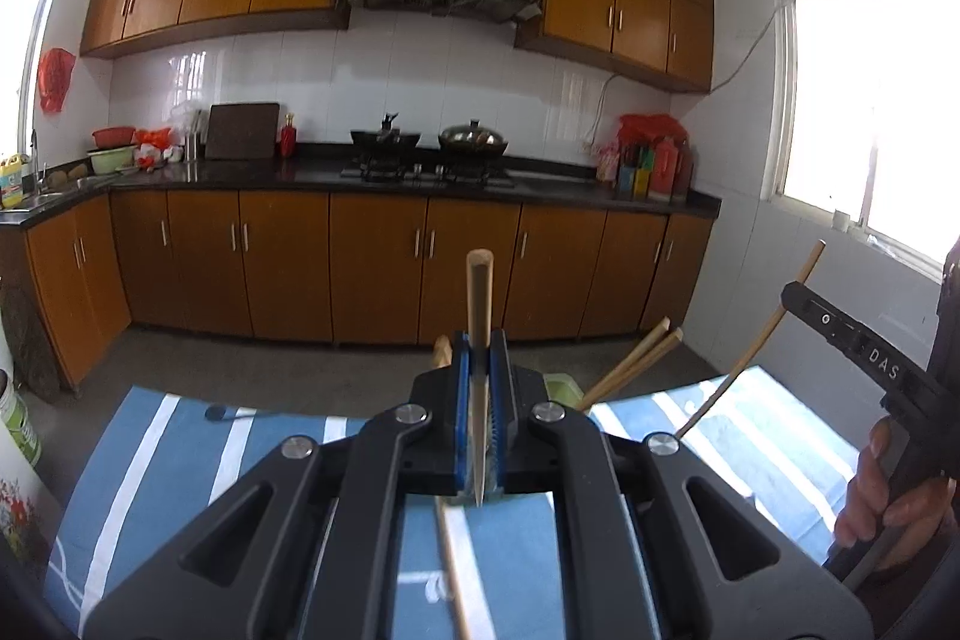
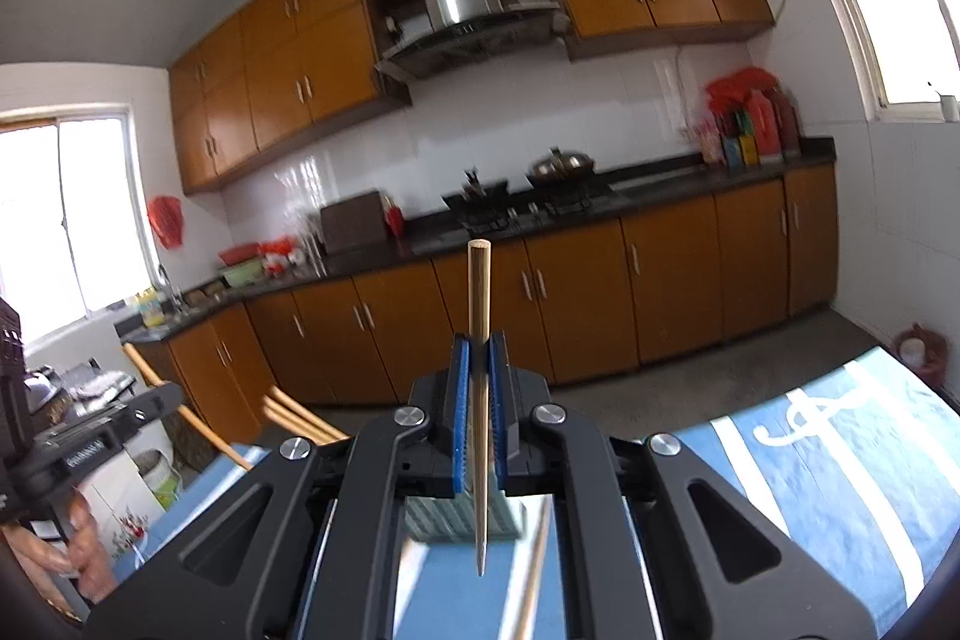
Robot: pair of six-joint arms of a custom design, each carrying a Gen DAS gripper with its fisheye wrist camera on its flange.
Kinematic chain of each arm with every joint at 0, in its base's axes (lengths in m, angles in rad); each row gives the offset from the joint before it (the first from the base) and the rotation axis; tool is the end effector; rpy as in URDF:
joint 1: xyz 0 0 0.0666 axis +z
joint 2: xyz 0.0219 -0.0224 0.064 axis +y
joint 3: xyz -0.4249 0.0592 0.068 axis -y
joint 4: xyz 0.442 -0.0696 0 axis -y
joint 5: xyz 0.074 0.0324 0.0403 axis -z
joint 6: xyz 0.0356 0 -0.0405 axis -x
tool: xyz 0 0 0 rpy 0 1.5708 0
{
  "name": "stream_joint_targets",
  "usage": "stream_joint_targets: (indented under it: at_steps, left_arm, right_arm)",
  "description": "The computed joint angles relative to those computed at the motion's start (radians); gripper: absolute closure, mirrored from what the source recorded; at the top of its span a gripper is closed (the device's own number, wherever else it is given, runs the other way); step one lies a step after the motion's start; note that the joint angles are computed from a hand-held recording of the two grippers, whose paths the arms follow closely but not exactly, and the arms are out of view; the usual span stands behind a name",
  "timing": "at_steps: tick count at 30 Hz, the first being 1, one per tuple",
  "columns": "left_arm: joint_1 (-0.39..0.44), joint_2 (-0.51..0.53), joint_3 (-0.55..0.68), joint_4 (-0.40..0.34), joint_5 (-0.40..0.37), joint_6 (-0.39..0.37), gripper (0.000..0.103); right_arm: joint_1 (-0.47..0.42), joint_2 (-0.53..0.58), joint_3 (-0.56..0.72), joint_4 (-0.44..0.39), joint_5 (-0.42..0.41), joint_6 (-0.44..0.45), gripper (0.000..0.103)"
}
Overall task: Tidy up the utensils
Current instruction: 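Carry both upright chopsticks over the green holder and lower them in, then open the right tool over the holder while the left tool opens too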
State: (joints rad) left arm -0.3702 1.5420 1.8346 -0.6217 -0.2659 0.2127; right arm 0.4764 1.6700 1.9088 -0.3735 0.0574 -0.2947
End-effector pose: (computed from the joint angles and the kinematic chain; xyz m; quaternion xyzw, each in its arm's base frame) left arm 0.5657 -0.2099 0.6496 -0.0135 0.8098 -0.0624 0.5833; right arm 0.5962 0.3049 0.6363 -0.0495 0.7514 0.2273 0.6175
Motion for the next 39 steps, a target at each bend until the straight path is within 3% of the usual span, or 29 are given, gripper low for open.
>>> stream_joint_targets:
  at_steps: [5,9,12,25,31,37,38,39]
  left_arm:
    - [-0.004,0.069,0.113,0.037,-0.039,0.017,0.096]
    - [0.001,0.127,0.184,0.042,-0.069,0.045,0.096]
    - [0.012,0.166,0.215,0.044,-0.088,0.064,0.096]
    - [0.043,0.234,0.234,-0.012,-0.014,0.113,0.096]
    - [0.044,0.207,0.202,-0.012,-0.02,0.112,0.093]
    - [0.039,0.14,0.136,0.001,-0.046,0.114,0.087]
    - [0.038,0.126,0.12,0.003,-0.051,0.115,0.086]
    - [0.036,0.113,0.105,0.004,-0.056,0.115,0.085]
  right_arm:
    - [0.012,0.058,0.085,0.074,0.06,0.007,0.096]
    - [0.012,0.122,0.158,0.08,0.095,-0.004,0.096]
    - [0.011,0.174,0.218,0.038,0.096,-0.009,0.096]
    - [0.006,0.27,0.322,-0.124,0.045,-0.014,0.096]
    - [0.003,0.234,0.275,-0.131,0.048,-0.006,0.095]
    - [-0.006,0.134,0.141,-0.104,0.077,-0.006,0.095]
    - [-0.009,0.123,0.127,-0.107,0.081,-0.006,0.093]
    - [-0.011,0.102,0.096,-0.108,0.09,-0.007,0.086]
